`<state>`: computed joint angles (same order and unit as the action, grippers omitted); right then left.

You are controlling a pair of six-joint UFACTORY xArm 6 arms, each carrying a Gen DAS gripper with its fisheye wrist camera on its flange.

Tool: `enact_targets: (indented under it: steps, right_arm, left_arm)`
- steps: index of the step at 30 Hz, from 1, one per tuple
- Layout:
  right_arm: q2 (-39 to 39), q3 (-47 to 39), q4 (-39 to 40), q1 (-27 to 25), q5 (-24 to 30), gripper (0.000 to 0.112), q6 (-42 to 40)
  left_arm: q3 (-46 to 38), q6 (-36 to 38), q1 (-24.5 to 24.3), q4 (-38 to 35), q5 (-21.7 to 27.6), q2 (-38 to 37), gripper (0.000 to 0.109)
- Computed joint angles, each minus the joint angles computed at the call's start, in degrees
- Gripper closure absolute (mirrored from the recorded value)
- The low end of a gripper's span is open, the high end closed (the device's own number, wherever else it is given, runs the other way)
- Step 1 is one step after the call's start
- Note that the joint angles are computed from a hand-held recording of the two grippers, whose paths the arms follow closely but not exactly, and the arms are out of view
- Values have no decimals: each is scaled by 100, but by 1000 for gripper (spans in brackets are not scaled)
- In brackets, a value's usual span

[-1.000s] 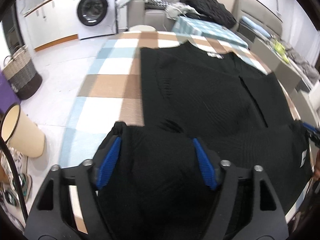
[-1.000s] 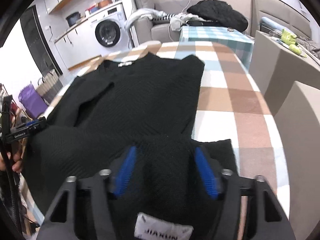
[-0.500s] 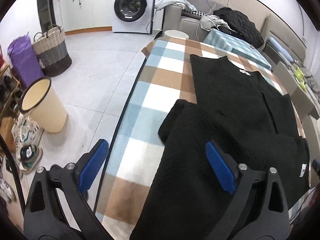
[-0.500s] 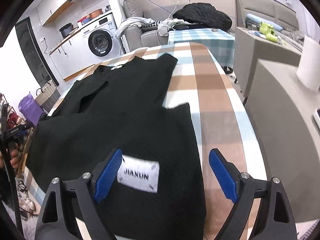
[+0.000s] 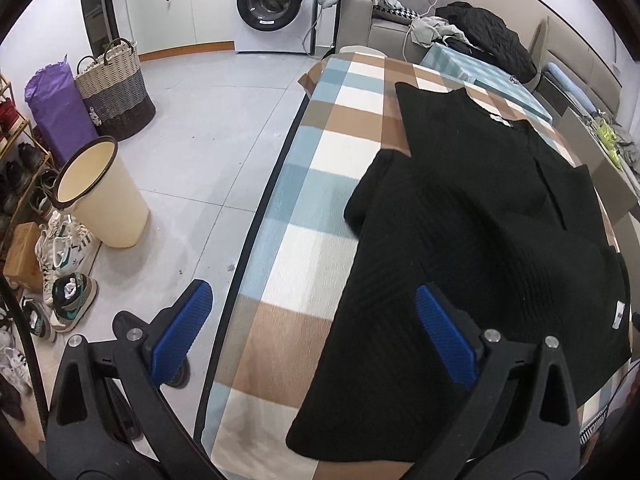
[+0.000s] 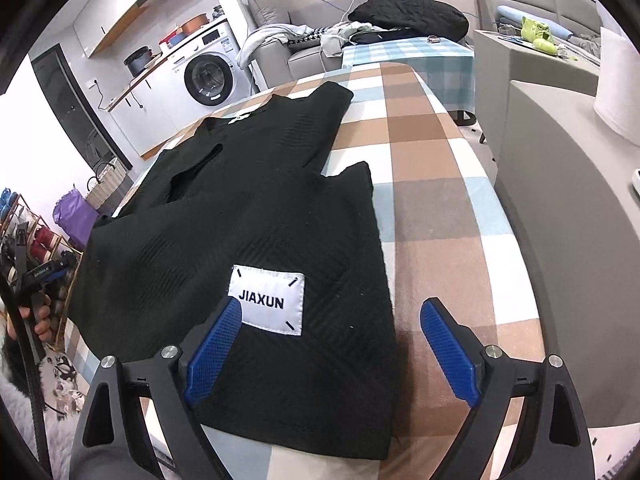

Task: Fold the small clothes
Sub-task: 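Open both grippers and withdraw them from the folded hem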

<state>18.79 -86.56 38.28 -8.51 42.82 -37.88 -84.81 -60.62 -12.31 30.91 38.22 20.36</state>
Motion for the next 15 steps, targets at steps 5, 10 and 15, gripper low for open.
enact_targets:
  steps: [5,10,15]
  right_arm:
    - [-72,80,319,-117,254,20,-291]
    - [49,-30,209,-94,268,20,-321]
    - [311,-309,138,-64,331,23,-321]
  left_arm:
    - [228,98,-74,-39,-49,-140,8]
    - [338,324,-93,-309,-203,-140,8]
    - [195,550,-88,-492,-275,14,8]
